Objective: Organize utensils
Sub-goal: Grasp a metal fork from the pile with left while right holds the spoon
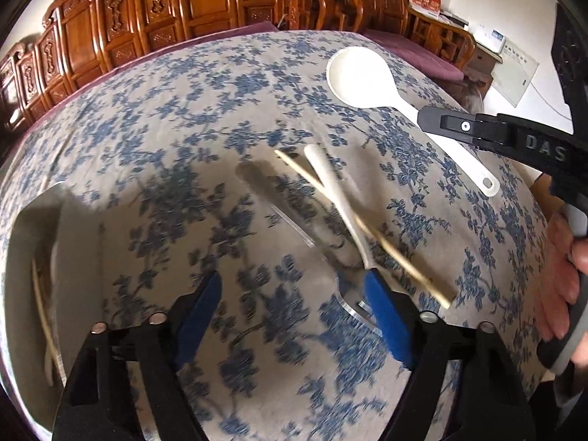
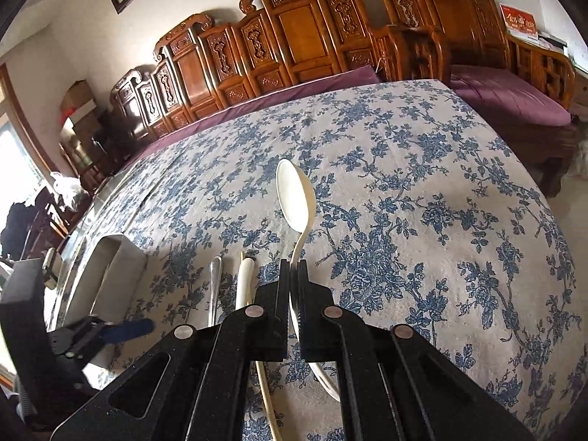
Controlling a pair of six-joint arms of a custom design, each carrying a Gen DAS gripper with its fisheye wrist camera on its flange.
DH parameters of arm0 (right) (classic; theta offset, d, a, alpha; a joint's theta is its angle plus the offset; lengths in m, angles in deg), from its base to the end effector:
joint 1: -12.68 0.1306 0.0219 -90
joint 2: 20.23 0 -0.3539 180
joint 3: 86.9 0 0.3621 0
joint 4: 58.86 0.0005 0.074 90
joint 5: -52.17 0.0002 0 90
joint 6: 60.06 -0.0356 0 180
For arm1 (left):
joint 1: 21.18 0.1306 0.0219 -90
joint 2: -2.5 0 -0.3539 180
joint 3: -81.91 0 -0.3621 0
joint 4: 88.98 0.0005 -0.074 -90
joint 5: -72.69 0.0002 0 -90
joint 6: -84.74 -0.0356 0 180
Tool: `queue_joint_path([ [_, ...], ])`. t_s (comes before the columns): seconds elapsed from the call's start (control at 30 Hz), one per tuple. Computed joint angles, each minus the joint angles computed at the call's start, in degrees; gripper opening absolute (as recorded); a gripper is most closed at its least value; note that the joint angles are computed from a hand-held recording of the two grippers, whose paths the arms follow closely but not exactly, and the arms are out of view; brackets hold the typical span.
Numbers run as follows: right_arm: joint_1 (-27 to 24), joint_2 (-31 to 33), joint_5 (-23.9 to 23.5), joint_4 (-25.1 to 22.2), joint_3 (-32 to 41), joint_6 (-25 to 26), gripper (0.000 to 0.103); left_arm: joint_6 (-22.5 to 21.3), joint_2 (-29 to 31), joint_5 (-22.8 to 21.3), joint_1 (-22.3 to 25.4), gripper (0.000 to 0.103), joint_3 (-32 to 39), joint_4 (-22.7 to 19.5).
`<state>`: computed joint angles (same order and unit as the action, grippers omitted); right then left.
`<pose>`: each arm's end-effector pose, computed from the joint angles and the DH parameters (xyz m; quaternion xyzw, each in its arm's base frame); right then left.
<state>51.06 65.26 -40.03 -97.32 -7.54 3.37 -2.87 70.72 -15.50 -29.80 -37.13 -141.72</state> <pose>0.3381 0.2689 0.3677 -0.1023 0.9167 0.2222 0.3161 0.3007 -0.0472 0.3185 0.0566 0.9642 -0.0400 0.2561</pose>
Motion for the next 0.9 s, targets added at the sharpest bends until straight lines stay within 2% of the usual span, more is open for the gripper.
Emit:
queue_joint_path([
  [0.1,-0.4,-0.1,-0.6,0.2,-0.1,-0.1,0.005,1.3,2.3,0.0,-0.9,0.064,0.7,0.7],
  [0.2,-0.7,-0.1,-1.0,0.3,-0.3,-0.4,0.005,2.6,4.1,0.4,-1.7,0.053,1.5,1.2],
  [0.27,-0.8,0.0,-0.9,0.2,-0.3,-0.3,0.005,3.4,5.0,-0.2,-2.3,0.041,1.9,1.3],
  [0.33,-0.7,-0.1,-1.1,0.2,-0.3,-0.3,0.005,3.7,5.4,-1.0,-2.8,0.036,2.3,1.4],
  [0.4,-0.7,-0.2,-1.1,0.3,-0.3,-0.3,0.005,4.0,5.7,-1.3,-2.9,0.035,2.6,1.4],
  [0.53,-0.4,-0.1,-1.0,0.4,-0.2,0.0,0.005,3.4,5.7,-3.4,-2.7,0.022,2.3,1.4],
  [0.63,-0.2,0.0,-0.9,0.3,-0.1,0.0,0.005,2.6,5.8,-4.1,-2.2,0.022,2.4,1.1],
  [0.9,0.1,0.3,-0.7,-0.1,0.3,0.3,0.005,2.9,5.2,-2.7,-0.2,0.007,2.3,0.5],
])
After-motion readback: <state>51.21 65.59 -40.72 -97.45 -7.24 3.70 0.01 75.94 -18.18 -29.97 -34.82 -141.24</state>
